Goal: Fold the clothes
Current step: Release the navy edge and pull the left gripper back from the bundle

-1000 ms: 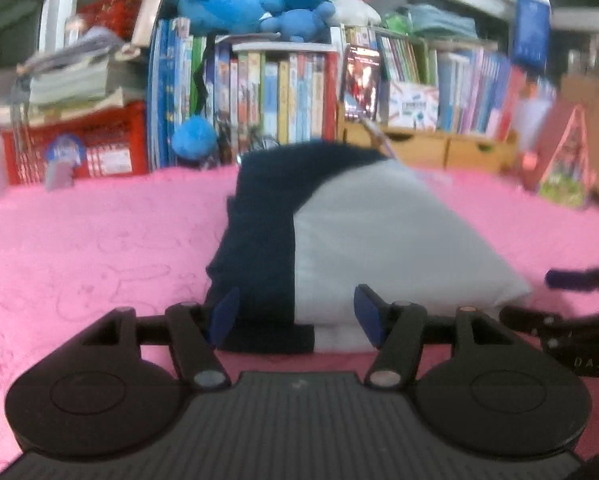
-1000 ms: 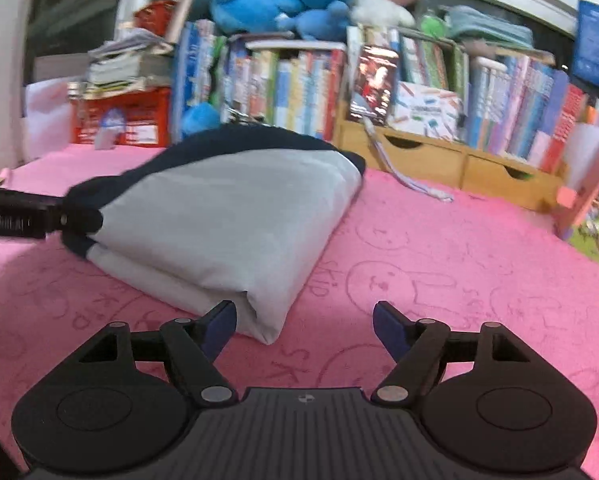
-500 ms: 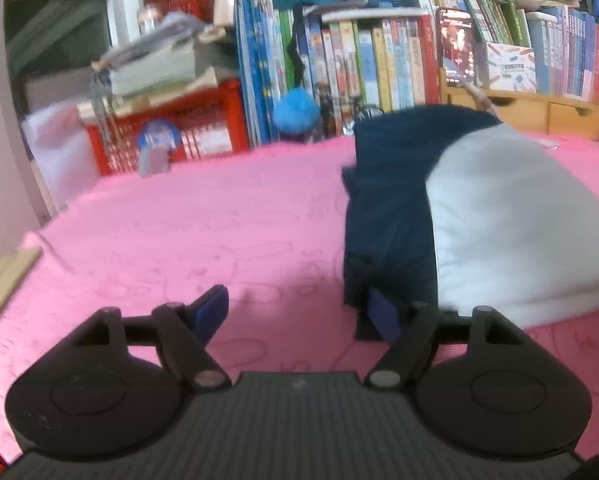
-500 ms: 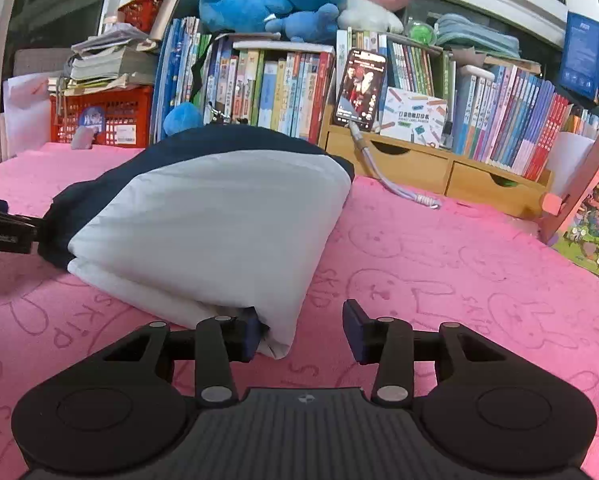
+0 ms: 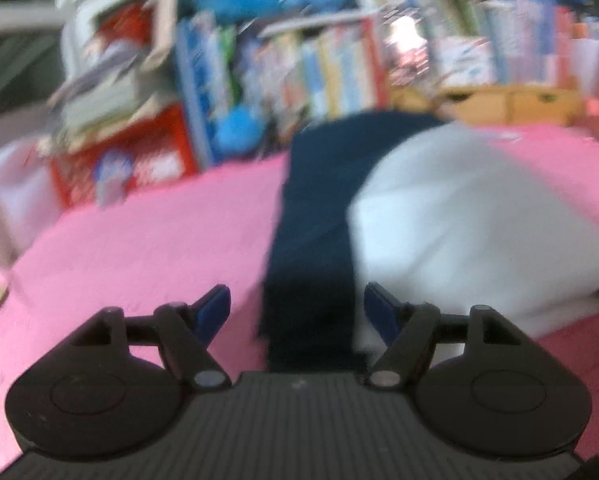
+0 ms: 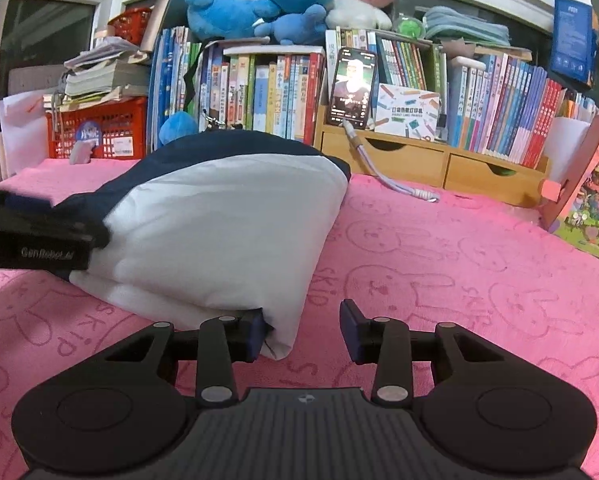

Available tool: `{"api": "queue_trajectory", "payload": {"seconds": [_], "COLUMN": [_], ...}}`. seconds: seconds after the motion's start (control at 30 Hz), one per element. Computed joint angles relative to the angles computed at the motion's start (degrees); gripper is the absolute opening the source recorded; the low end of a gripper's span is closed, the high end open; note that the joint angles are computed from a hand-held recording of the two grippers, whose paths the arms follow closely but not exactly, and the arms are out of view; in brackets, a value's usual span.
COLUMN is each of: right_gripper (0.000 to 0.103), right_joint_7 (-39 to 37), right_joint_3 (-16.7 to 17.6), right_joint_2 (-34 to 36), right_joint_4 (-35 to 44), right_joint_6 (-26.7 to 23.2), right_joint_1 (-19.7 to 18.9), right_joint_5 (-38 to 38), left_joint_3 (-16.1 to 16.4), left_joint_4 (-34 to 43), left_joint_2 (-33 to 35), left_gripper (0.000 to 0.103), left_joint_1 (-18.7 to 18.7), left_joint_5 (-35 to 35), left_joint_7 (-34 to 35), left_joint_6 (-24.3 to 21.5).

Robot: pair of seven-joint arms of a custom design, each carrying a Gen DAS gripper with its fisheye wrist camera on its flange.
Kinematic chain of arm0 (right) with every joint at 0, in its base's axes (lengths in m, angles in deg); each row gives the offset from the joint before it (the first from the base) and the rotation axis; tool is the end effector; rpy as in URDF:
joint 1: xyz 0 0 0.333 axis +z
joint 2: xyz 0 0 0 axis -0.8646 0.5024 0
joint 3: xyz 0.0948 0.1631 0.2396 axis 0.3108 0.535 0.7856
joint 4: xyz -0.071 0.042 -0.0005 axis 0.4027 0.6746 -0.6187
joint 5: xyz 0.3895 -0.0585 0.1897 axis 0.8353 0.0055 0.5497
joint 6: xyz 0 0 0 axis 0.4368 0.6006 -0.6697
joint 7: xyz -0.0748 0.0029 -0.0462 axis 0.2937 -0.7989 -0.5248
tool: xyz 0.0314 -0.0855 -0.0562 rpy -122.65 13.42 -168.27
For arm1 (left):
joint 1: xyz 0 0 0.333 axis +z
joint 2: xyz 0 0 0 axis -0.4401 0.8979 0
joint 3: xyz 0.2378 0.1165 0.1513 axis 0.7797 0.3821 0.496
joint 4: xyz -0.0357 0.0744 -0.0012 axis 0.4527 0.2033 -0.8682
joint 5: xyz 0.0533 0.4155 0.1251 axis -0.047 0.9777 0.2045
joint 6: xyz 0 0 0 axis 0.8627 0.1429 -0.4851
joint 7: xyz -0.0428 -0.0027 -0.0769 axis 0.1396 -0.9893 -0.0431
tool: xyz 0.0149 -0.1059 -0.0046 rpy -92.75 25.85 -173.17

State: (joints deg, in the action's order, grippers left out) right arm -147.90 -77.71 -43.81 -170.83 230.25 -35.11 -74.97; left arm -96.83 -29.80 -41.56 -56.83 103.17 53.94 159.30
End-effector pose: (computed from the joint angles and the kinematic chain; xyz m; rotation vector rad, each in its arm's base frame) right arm 0.4691 0.3558 0.4388 -1.5304 1.6293 -1.0296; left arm 0.5691 -0.4623 0.4636 -1.3205 1.7912 -0.8436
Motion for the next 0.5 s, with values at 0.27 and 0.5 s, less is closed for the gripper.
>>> {"api": "queue_trajectory", "payload": {"seconds": [0.27, 0.5], "right_gripper": [0.041, 0.066], "right_joint_7": [-1.5, -11.5], "right_joint_3": [-1.1, -4.2], "right_joint_2": [-0.6, -3.9], "right_joint_4": [-0.6, -5.0], "right_joint_6": [5.9, 29.4], "right_joint_1": [-1.2, -6.2], "right_joint_5": [2.3, 5.0], "left_joint_3": [-1.0, -7.5], "left_joint_4": [-10.8, -17.0], "left_joint_2": [-7.5, -8.9], "left_gripper": [0.072, 0.074], "left_joint_1": [6.2, 15.9], "left_joint_5": [-5.7, -31.1], "left_joint_7": [1.2, 35.0], "left_joint_6": [8.9, 28.3]}}
